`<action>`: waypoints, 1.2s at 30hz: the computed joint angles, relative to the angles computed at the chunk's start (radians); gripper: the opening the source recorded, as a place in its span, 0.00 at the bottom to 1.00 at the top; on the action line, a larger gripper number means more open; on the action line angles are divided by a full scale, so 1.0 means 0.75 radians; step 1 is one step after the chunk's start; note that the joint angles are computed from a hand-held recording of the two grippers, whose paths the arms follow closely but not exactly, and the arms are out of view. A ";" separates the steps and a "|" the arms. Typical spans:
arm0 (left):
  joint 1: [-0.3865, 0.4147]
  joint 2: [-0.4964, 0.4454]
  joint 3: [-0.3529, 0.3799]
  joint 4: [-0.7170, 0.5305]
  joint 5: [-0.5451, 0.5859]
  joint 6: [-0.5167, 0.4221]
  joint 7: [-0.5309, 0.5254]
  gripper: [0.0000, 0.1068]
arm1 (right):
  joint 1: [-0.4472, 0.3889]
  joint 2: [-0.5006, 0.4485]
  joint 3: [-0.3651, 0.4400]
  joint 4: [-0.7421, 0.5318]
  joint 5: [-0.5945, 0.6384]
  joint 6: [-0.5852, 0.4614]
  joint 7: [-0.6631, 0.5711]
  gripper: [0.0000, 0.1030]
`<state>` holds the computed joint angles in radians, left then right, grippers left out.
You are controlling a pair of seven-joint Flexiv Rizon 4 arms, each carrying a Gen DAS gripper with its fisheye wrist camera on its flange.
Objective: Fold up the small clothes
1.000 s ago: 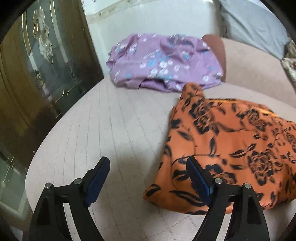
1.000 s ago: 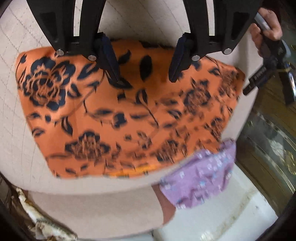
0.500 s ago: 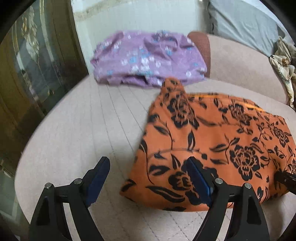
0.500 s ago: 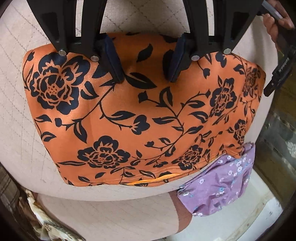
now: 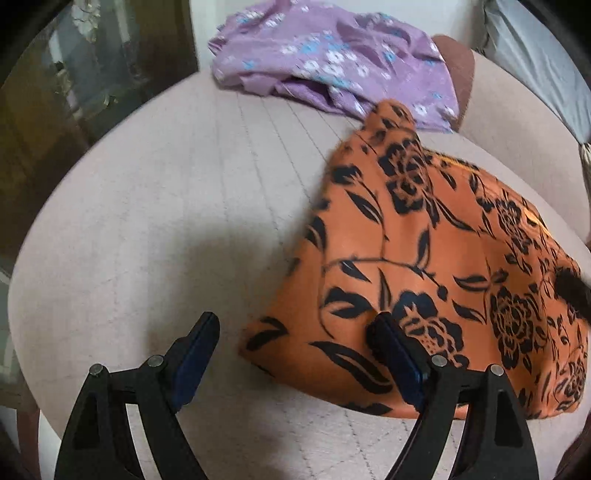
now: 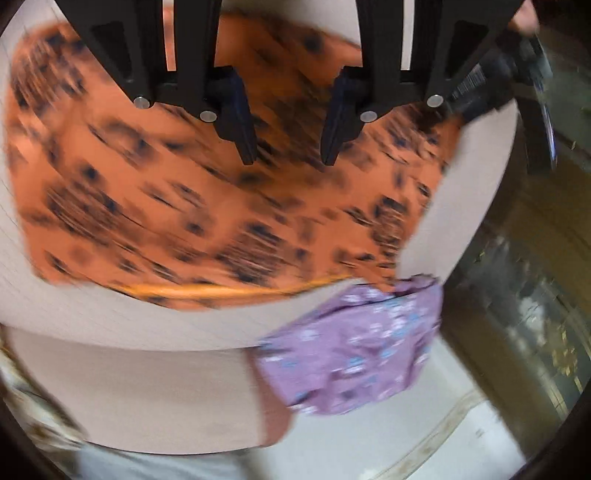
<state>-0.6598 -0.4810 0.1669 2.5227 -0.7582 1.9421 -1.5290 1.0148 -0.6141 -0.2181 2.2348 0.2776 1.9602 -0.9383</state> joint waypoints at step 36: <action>-0.037 -0.243 -0.029 -0.058 0.041 0.344 -0.058 0.85 | -0.027 0.078 0.114 0.405 0.292 0.137 0.222 0.39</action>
<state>-0.6877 -0.6635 0.1451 2.4792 -0.7275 2.2004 -1.5723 0.9942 -0.5557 -0.1324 2.5387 0.4964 2.0629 -0.7721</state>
